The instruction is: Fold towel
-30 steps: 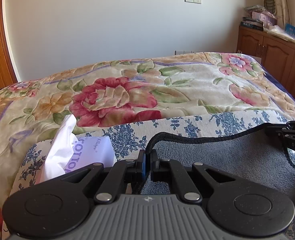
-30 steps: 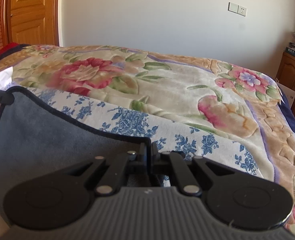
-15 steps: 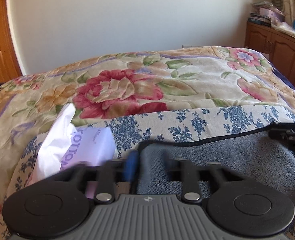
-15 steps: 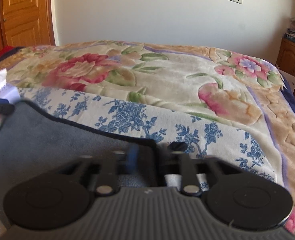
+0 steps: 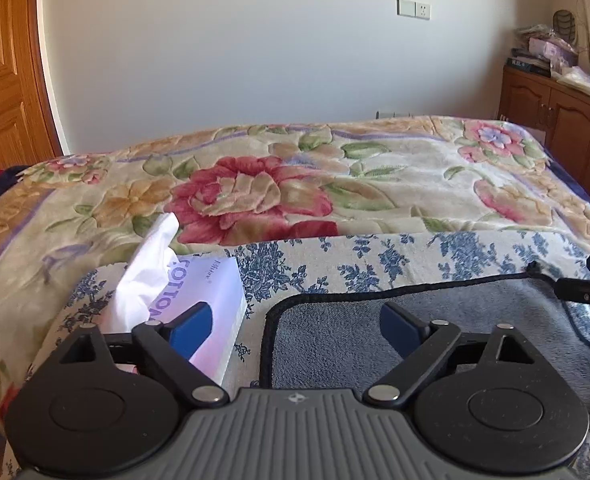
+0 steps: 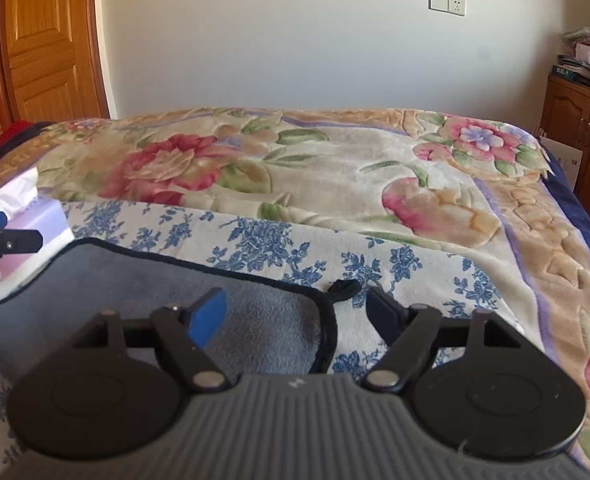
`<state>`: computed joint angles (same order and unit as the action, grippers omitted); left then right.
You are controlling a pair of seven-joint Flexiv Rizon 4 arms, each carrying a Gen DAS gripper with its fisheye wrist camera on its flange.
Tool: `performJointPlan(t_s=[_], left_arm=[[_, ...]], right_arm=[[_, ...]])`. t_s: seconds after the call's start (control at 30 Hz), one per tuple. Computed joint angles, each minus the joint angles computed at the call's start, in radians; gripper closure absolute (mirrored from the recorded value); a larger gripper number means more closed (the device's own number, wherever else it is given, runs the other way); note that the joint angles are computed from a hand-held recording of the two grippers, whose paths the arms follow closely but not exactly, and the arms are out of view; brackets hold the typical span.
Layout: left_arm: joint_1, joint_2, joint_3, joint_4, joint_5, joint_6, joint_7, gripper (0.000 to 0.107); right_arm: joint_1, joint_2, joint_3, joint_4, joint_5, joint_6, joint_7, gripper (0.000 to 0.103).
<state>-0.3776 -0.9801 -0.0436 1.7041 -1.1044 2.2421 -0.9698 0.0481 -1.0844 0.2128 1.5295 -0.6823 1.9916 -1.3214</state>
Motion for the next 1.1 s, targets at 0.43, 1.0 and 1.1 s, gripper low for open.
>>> performJointPlan(t_s=[0.43, 1.0, 1.1], left_arm=[[-0.049, 0.074, 0.016, 0.081, 0.033, 0.015, -0.051, 0.004], [-0.099, 0.197, -0.051, 0.216, -0.022, 0.117, -0.019, 0.004], [-0.111, 0.216, -0.059, 0.242, -0.025, 0.132, -0.016, 0.004]], right_arm=[[0.029, 0.098, -0.060, 0.154, 0.064, 0.092, 0.000, 0.000], [0.029, 0.251, -0.089, 0.369, 0.135, 0.209, -0.034, 0.000], [0.035, 0.272, -0.099, 0.402, 0.145, 0.228, -0.050, 0.000]])
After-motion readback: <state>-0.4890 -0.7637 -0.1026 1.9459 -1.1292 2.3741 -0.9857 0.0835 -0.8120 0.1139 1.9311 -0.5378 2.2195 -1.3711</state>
